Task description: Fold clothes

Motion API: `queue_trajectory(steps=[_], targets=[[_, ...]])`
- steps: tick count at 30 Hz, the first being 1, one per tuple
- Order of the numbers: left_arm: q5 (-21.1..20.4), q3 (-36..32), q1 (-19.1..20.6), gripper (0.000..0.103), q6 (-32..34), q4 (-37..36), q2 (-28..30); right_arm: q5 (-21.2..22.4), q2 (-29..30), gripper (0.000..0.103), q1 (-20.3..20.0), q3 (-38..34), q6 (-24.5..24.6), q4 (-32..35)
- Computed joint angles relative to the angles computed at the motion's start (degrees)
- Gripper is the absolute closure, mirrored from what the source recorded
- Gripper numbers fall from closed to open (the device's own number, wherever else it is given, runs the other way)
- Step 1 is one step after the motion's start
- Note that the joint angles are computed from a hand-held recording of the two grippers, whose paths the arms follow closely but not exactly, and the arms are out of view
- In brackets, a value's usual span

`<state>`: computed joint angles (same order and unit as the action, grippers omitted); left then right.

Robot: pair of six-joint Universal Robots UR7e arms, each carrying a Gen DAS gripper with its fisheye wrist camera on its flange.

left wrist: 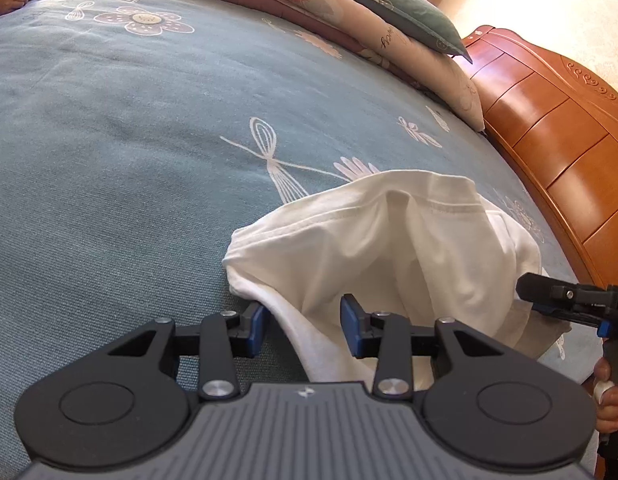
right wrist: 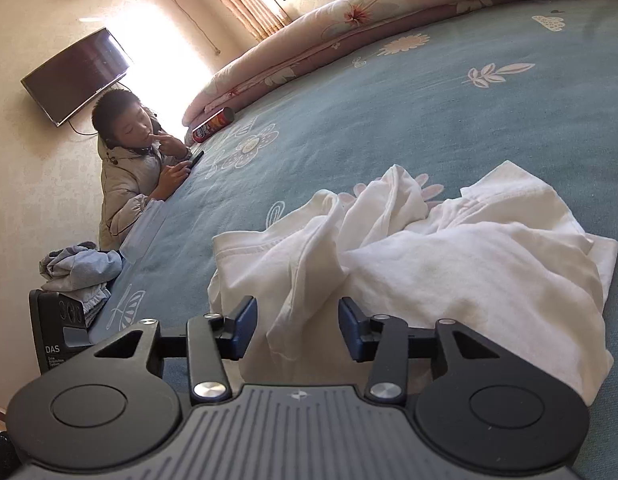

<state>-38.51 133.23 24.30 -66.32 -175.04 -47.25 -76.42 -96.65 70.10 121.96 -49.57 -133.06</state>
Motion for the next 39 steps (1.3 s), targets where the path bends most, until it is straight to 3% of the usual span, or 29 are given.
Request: queue_trajectory(steps=[2, 4, 6, 8, 11, 13, 17, 20, 24, 25, 26, 30, 32, 34, 39], targets=[[0.26, -0.38, -0.05, 0.065, 0.25, 0.94, 0.11, -1.76, -0.49, 0.049, 0.25, 1.59, -0.79, -2.13], [0.47, -0.57, -0.19, 0.064, 0.32, 1.5, 0.16, -2.93, -0.78, 0.038, 1.04, 2.3, -1.48, -2.76], [0.62, -0.61, -0.36, 0.063, 0.4, 1.67, 0.25, -3.14, -1.15, 0.01, 1.92, 2.3, -2.8, -0.82], [0.53, -0.53, -0.46, 0.061, 1.01, 1.15, 0.37, -3.14, -2.11, 0.0, 2.7, 2.69, -5.03, 0.84], [0.5, -0.24, -0.69, 0.06, 1.21, 1.0, 0.23, -3.09, -4.39, 0.0, 2.89, 5.79, -6.92, -4.16], [0.57, -0.32, -0.71, 0.06, 0.85, 1.25, 0.25, -4.47, -4.11, 0.0, 3.2, 5.46, -5.48, -5.23], [0.75, -0.6, -0.77, 0.059, 0.2, 2.26, 0.21, -5.2, -0.86, 0.0, 2.2, -0.52, -0.51, 2.97], [0.75, -0.93, -0.67, 0.059, -0.12, 3.29, 0.11, -5.45, 0.51, 0.0, 1.91, -2.52, 3.25, 5.53], [0.68, -0.98, -0.61, 0.059, -0.82, 3.69, -0.16, -8.46, 0.01, 0.0, 2.72, -0.88, -0.72, 3.85], [0.71, -0.94, -0.64, 0.059, -1.01, 3.62, -0.16, -7.81, -0.58, 0.001, 2.25, 0.0, -1.53, 2.76], [0.78, -0.91, -0.67, 0.059, -1.16, 3.6, -0.12, -7.51, -1.2, 0.01, 1.91, 0.96, -1.9, 0.82], [0.95, -1.17, -0.82, 0.056, -0.83, 4.09, 0.11, -2.86, -3.6, 0.055, -0.74, 3.8, -3.5, -5.26], [0.94, -1.39, -0.85, 0.054, -0.49, 4.44, 0.2, 1.56, -4.62, 0.064, -2.5, 4.18, -4.63, -4.3], [0.99, -1.69, -0.86, 0.053, -0.22, 4.98, 0.35, 4.34, -4.88, 0.065, -3.07, 3.95, -5.7, -2.02], [1.08, -1.76, -0.91, 0.053, -0.28, 5.33, 0.37, 1.56, -1.76, 0.07, -0.65, 4.58, -3.34, -6.53]])
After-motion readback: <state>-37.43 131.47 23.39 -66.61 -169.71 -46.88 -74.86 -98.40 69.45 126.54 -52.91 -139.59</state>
